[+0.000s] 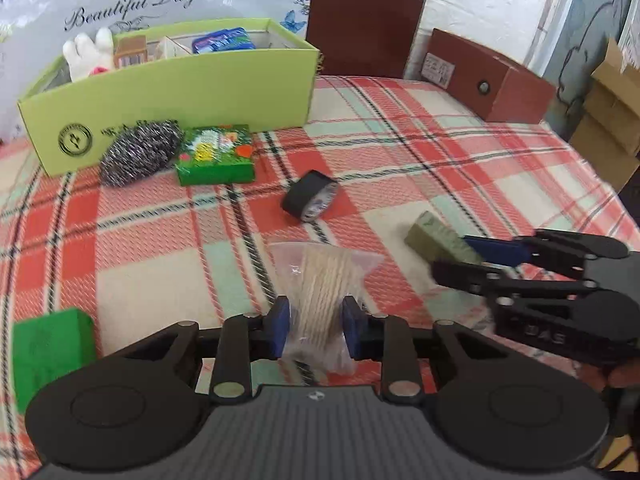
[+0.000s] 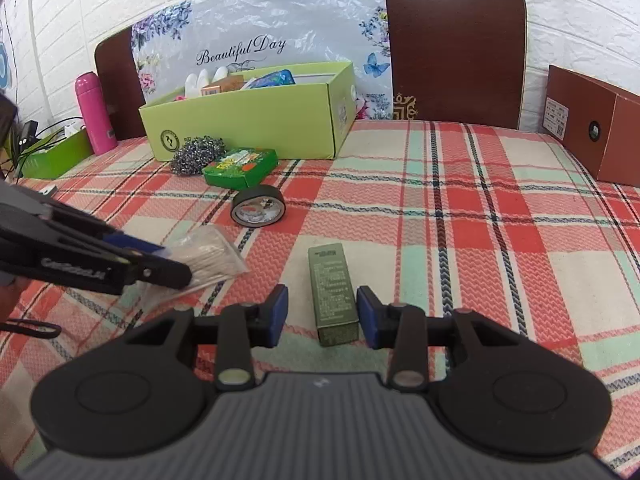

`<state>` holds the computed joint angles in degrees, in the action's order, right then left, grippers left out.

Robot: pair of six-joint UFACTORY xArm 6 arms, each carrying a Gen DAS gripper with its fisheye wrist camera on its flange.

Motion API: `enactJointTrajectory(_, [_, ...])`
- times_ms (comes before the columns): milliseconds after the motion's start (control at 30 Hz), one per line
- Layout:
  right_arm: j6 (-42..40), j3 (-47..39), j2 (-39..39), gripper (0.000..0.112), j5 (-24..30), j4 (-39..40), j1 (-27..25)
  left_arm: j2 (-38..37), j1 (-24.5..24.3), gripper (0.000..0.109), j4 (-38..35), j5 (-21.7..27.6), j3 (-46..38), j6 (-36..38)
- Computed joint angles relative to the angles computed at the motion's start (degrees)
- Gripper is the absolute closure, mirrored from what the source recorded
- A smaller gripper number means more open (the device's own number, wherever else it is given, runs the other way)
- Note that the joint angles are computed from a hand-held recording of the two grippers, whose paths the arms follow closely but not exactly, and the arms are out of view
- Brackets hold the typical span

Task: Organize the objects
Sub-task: 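Grasp the olive-green box with right gripper while left grasps the toothpick bag, then carry olive box and toothpick bag into the lime-green box while releasing both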

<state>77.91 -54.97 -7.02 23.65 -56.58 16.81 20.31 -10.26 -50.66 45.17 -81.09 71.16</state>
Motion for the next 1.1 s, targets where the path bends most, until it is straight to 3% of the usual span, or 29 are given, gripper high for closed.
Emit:
enactJointTrajectory(67, [-0.56, -0.44, 0.61, 0.076, -0.11, 0.44, -0.1, -0.63, -0.45, 0.073, -1.98, -1.56, 1.45, 1.15])
enactJointTrajectory(133, [-1.52, -0.69, 1.02, 0.076, -0.14, 1.38, -0.22, -0.85, -1.03, 0.048, -2.41, -2.7, 1.97, 1.24])
enactJointTrajectory(300, [-2.38, -0.81, 1.34, 0.076, 0.12, 2.19, -0.13, -0.42, -1.86, 0.044, -3.13, -4.45, 2.02, 0.11])
enactJointTrajectory(367, [-2.36, -0.99, 1.59, 0.076, 0.41, 2.3, -0.04, -0.12, -1.85, 0.053, -3.58, -4.16, 1.81, 0.5])
enactJointTrajectory(400, [-2.5, -1.14, 1.78, 0.076, 0.5, 2.33, -0.05, -0.14, -2.02, 0.068, -3.49, -4.77, 1.94, 0.76])
enactJointTrajectory(467, [-2.79, -1.53, 2.22, 0.075, 0.49, 2.27, -0.15, -0.13, -1.91, 0.077, -3.46, -4.33, 1.77, 0.98])
enactJointTrajectory(500, [-3.3, -1.78, 2.49, 0.076, 0.46, 2.49, -0.19, 0.1, -1.49, 0.088, -3.55, -2.74, 1.19, 0.79])
enactJointTrajectory(533, [-3.91, -2.1, 2.73, 0.087, 0.8, 2.67, -0.08, 0.2, -1.17, 0.089, -3.57, -1.74, 0.85, 0.31])
enactJointTrajectory(567, [-4.78, -2.38, 2.92, 0.09, 1.18, 2.76, 0.15, -0.03, -1.06, 0.089, -3.99, -1.78, 1.1, 0.24])
enactJointTrajectory(733, [-4.93, -3.21, 2.85, 0.091, -0.85, 3.17, -0.21, -0.35, 0.92, 0.09, -7.22, 1.4, -1.09, -0.42])
enactJointTrajectory(833, [-4.34, -7.37, 4.39, 0.091, -3.03, -0.66, -1.73, 0.31, 1.42, 0.09, -11.57, 0.86, -4.87, 0.54])
enactJointTrajectory(1000, [-4.76, -18.6, 10.45, 0.091, -5.7, -6.31, -4.37, 5.99, 0.82, 0.09, -15.06, -2.14, -16.48, -4.73])
enactJointTrajectory(1100, [-5.6, -26.64, 15.71, 0.091, -5.47, -8.58, -5.3, 12.33, -0.08, 0.09, -12.53, -3.47, -26.67, -11.97])
